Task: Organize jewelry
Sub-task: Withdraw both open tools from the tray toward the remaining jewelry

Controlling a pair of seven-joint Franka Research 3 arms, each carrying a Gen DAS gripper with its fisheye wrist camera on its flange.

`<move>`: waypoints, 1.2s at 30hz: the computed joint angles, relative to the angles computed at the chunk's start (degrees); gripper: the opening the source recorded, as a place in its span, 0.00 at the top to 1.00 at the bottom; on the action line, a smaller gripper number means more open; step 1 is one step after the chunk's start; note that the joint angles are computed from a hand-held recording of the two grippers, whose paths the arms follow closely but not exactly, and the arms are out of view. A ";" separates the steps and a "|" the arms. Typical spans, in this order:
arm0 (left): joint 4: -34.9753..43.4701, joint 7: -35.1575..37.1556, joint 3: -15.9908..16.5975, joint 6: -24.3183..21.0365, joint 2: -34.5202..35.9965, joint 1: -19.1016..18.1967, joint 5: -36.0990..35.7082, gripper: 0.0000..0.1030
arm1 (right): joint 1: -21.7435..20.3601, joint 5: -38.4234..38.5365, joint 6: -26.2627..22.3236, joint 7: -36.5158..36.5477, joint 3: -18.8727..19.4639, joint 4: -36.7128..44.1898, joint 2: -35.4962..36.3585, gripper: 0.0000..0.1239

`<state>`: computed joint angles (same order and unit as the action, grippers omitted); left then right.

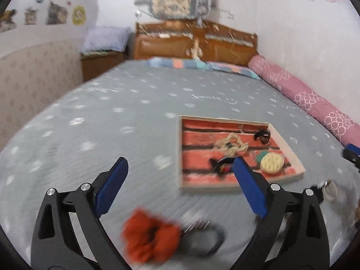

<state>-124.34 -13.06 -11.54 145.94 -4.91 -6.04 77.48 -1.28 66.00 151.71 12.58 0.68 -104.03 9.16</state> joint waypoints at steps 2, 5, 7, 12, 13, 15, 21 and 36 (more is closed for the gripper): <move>-6.03 -2.96 -1.85 -4.32 -5.09 -1.22 0.46 0.09 | -1.52 6.12 0.24 -6.95 -0.90 -7.52 -5.30 0.40; -13.07 -7.33 -5.51 -9.92 -10.02 -3.21 0.06 0.09 | -1.31 14.47 1.16 -16.55 -3.15 -15.20 -10.14 0.40; -15.77 -10.85 -7.20 -11.70 -11.32 -4.47 0.01 0.09 | -1.10 17.96 -0.30 -19.12 -4.84 -18.16 -11.62 0.40; -15.36 -11.52 -8.60 -15.70 -8.59 -7.02 0.41 0.09 | -0.79 16.36 -1.58 -17.19 -6.18 -19.29 -10.97 0.40; -15.28 -11.84 -8.51 -16.02 -8.67 -7.34 1.16 0.09 | -0.65 17.17 -0.87 -18.32 -6.15 -19.40 -11.13 0.40; -15.50 -11.93 -7.91 -15.71 -8.57 -7.78 1.07 0.09 | -0.63 17.42 -1.34 -17.91 -6.34 -19.32 -11.09 0.40; -17.18 -15.91 -6.58 -12.70 -9.76 -7.49 1.84 0.09 | -0.22 16.80 0.95 -17.36 -6.04 -19.29 -10.63 0.40; -15.02 -5.56 -3.54 -8.49 -8.78 -3.34 -1.97 0.09 | -1.15 6.86 7.45 -6.94 -3.79 -9.50 -1.76 0.40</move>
